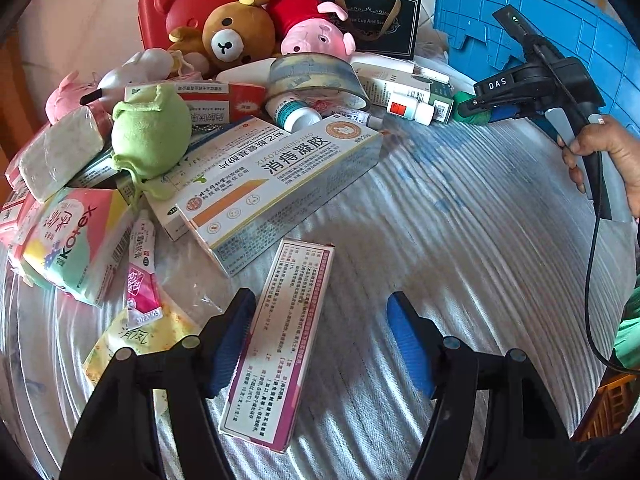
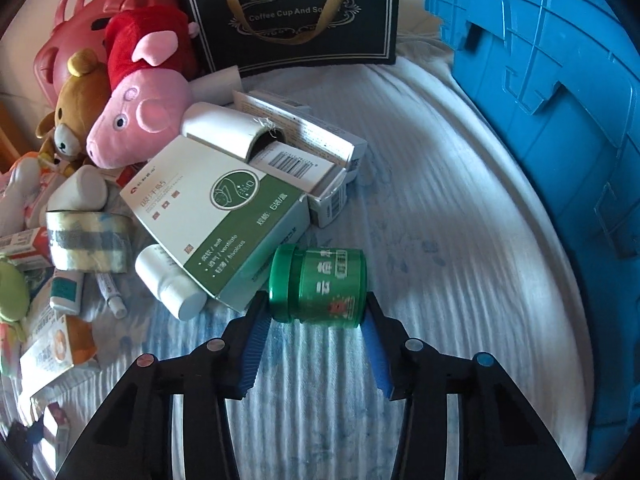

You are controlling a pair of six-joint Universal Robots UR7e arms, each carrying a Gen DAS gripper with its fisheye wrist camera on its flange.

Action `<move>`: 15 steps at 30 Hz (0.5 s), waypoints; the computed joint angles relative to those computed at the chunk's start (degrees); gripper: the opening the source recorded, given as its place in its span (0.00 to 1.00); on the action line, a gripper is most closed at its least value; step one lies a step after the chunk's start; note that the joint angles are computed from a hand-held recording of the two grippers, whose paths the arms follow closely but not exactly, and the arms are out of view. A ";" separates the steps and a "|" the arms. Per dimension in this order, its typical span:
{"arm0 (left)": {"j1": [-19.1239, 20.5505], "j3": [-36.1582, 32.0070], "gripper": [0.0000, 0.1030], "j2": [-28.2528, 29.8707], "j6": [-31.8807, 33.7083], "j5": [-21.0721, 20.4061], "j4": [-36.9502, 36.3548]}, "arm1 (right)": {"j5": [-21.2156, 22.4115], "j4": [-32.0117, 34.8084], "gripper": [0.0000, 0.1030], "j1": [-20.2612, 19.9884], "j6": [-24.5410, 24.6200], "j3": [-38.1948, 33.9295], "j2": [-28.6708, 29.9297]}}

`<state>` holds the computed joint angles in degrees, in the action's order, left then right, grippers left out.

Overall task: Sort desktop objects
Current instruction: 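Grasp the pink-white medicine box with the left gripper while the right grasps the green jar, then carry the pink-white box and green jar over the blue bin and open both grippers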

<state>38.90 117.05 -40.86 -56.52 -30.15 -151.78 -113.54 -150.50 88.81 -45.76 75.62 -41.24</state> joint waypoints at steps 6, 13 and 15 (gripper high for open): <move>0.28 0.01 0.27 -0.28 1.93 -0.24 -1.48 | 2.49 -0.09 0.43 0.06 -3.49 4.95 -4.68; -0.91 -0.24 0.27 -0.85 3.76 -1.16 -0.39 | 5.09 0.96 0.43 0.02 -3.03 8.81 -9.07; -1.51 -0.63 0.27 -1.01 5.19 -0.71 -0.50 | 6.01 0.75 0.43 0.32 -3.14 9.86 -10.25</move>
